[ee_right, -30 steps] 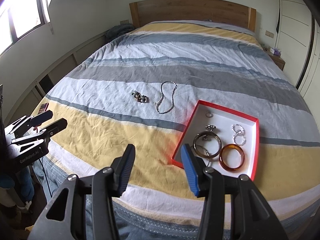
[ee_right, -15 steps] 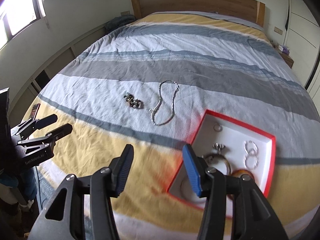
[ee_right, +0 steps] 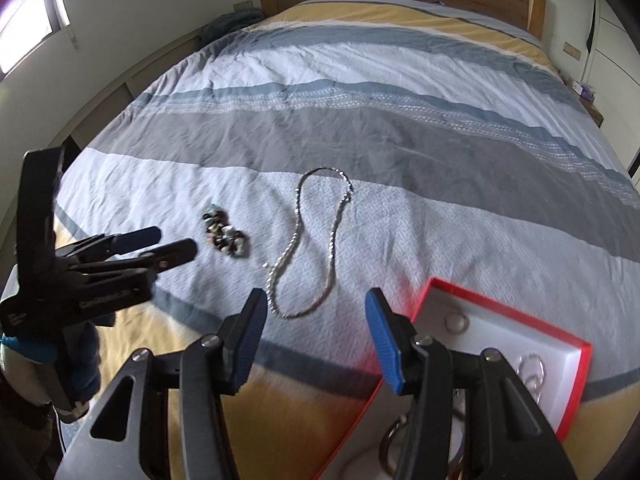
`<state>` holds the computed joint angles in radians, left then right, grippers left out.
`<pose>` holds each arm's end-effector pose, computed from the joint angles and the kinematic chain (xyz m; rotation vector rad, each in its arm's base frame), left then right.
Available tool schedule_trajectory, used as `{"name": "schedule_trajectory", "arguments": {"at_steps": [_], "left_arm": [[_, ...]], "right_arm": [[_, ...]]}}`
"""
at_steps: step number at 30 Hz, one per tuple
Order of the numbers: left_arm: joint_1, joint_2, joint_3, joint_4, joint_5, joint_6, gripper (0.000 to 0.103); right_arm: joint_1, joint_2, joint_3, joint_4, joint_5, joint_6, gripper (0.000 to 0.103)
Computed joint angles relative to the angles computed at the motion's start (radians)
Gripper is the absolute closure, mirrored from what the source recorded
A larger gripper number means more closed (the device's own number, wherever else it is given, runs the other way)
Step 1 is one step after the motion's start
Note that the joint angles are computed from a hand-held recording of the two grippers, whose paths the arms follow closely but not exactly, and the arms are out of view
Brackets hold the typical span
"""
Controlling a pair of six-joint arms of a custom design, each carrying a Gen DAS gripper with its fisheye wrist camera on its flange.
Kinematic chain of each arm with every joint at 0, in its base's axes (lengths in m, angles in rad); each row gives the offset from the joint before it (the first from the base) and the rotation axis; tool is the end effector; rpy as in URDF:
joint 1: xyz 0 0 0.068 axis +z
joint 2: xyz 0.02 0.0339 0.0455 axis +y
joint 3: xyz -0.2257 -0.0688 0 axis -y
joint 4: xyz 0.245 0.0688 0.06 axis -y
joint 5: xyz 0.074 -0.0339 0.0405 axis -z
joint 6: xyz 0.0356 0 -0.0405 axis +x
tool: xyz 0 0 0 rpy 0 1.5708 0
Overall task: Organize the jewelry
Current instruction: 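Grasp the beaded bracelet with the left tool while the right tool grasps the silver chain necklace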
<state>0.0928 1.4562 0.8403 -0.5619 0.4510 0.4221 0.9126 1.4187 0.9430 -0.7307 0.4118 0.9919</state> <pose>0.2697 0.0095 0.1472 0.5467 2.5615 -0.4478 0.1759 0.2042 0.1781 0.2029 2.5927 0.0754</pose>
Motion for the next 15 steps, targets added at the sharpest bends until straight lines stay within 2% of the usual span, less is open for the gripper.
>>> {"name": "schedule_trajectory", "arguments": {"at_steps": [7,9,11,12,15], "left_arm": [[-0.135,0.173,0.024,0.171,-0.158,-0.109,0.038],[-0.122,0.184,0.022,0.198,-0.153,-0.113,0.056],[-0.083,0.202,0.038,0.201,-0.118,-0.100,0.068],[-0.062,0.214,0.051,0.196,-0.102,-0.091,0.080],[0.004,0.235,0.084,0.181,-0.060,-0.066,0.086]], "right_arm": [[-0.079,0.039,-0.033,0.089,-0.056,-0.066,0.054],[-0.101,0.058,-0.028,0.110,-0.082,-0.091,0.054],[-0.123,0.081,-0.023,0.142,-0.117,-0.110,0.054],[-0.132,0.094,-0.018,0.153,-0.134,-0.114,0.053],[-0.166,0.165,0.017,0.184,-0.182,-0.117,0.046]]}}
